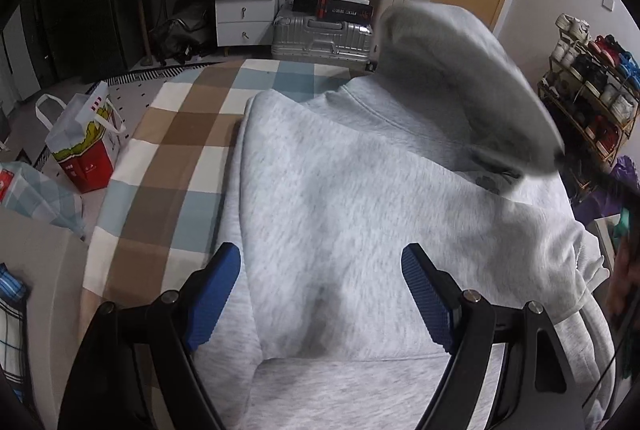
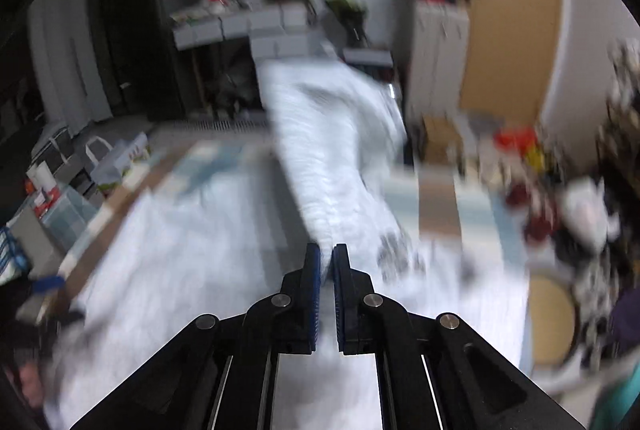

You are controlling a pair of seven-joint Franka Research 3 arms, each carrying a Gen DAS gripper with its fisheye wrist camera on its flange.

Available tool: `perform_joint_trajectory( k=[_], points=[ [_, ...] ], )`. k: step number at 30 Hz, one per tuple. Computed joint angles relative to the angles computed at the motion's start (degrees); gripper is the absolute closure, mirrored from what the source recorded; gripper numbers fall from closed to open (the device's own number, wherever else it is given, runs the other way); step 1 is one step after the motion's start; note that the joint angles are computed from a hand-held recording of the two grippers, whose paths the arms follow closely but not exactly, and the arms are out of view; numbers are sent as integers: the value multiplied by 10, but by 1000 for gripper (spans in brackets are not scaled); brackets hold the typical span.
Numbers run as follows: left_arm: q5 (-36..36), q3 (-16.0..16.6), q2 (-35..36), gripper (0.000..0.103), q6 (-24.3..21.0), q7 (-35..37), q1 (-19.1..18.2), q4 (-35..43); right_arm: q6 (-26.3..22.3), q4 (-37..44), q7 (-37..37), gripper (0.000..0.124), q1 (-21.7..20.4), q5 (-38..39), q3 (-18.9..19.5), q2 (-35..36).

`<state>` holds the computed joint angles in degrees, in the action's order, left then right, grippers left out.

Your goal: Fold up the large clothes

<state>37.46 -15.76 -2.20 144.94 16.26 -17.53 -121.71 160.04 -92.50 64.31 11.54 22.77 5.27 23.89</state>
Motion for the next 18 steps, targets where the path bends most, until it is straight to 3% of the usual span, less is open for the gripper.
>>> perform_joint_trajectory(
  k=[3,5,7,9,10,12,14,18],
  points=[
    [-2,-2,9,24,-9,4,-3,8,-4,-30,27,118,14,-31,-24,-10],
    [-9,-1,13,24,-9,12,-5,11,-37,-6,60,115,31,-73,-45,7],
    [-12,-1,15,24,-16,15,-7,14,-51,13,100,89,61,-142,-76,20],
    [-14,0,14,24,-19,15,-8,14,-22,5,116,80,86,-204,-92,18],
    [-15,2,10,24,-16,14,-7,10,-8,7,128,64,103,-241,-105,22],
    [-15,4,3,24,-10,6,-4,3,2,24,115,42,108,-263,-97,33],
    [-20,6,-4,24,-4,5,0,-6,35,42,150,39,157,-339,-139,53],
    [-29,9,-21,24,7,0,11,-26,-9,158,167,38,208,-416,-170,136]
  ],
)
